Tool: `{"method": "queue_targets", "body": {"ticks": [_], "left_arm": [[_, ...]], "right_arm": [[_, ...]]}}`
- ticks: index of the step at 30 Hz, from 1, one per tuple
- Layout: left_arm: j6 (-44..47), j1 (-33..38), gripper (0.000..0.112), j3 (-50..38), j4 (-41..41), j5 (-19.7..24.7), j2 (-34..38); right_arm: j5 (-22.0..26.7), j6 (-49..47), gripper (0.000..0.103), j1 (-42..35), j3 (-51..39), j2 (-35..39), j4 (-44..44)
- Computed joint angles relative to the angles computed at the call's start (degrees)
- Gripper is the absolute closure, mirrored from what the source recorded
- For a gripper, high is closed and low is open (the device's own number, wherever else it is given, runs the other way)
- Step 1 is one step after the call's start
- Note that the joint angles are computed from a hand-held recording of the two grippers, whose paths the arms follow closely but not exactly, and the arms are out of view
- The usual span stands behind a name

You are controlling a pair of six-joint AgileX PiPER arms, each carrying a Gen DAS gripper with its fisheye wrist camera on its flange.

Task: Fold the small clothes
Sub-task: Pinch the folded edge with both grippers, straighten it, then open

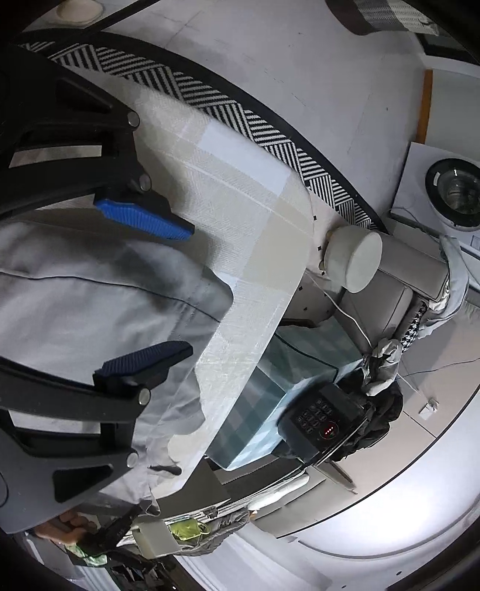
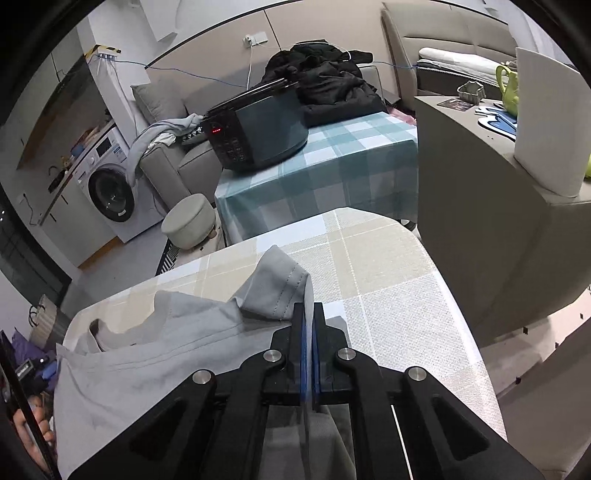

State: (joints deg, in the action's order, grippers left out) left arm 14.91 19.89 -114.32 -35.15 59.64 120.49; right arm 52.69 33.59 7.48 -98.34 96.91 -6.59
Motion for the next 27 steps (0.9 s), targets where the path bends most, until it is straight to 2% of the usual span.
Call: {"method": "queue_targets", "body": {"ticks": [1, 2, 3, 5, 7, 9, 11, 14, 16, 19, 21, 24, 26, 27], "left_arm": [[-0.7, -0.4, 0.063, -0.2, 0.5, -0.2, 0.4], [-0.4, -0.6, 0.08, 0.2, -0.4, -0.8, 0.5], [0.6, -0.7, 0.087, 1.1, -1.3, -1.3, 0.3], [2.7, -1.4, 0.105, 4.4, -1.0, -5.4, -1.7], [4.4, -1.2, 0.111, 5.2, -2.7, -6.2, -2.4], [5.7, -0.7, 0.111, 5.9, -5.2, -7.4, -3.4], [9.0, 0.0, 0.111, 8.2, -9.3, -9.5, -5.7], [9.3, 0.1, 0.112, 8.6, -9.7, -11.6, -6.8], [3.8, -1.1, 0.111, 6.0, -3.2, -11.2, -5.3], [-5.6, -2.8, 0.111, -0.6, 6.9, -6.1, -0.2], [-8.6, -2.8, 0.111, -3.1, 8.7, -3.8, 2.3], [-10.1, -2.5, 0.108, -3.1, 9.9, -4.4, 2.1], [-11.0, -2.4, 0.104, -2.9, 10.6, -4.7, 1.7], [-11.4, -2.2, 0.101, -3.7, 10.6, -3.9, 1.8]], "right_arm": [[-0.2, 0.0, 0.1, -0.1, 0.1, -0.1, 0.3], [-0.2, -0.1, 0.1, -0.1, 0.1, -0.1, 0.4], [-0.3, -0.2, 0.1, -0.1, 0.3, -0.2, 0.4], [-0.6, -0.2, 0.1, -0.2, 0.6, -0.4, 0.6], [-1.1, -0.2, 0.1, -0.4, 1.0, -0.6, 0.9], [-2.3, -0.1, 0.101, -0.3, 1.7, -1.3, 0.7], [-6.1, 0.4, 0.1, 0.1, 3.9, -3.2, -0.1], [-7.5, 3.7, 0.101, 0.8, 4.6, -4.3, -4.1], [-4.9, 5.9, 0.101, 1.0, 3.3, -3.0, -6.6], [-2.8, 6.8, 0.101, -0.1, 3.3, -1.1, -5.8], [-1.5, 8.1, 0.101, -0.6, 3.3, -0.5, -6.5], [-2.2, 7.4, 0.1, -2.5, 4.2, -1.4, -3.3], [-2.9, 5.4, 0.097, -3.2, 4.4, -2.4, -0.6], [-2.8, 2.9, 0.092, -3.7, 3.8, -2.6, 2.0]]}}
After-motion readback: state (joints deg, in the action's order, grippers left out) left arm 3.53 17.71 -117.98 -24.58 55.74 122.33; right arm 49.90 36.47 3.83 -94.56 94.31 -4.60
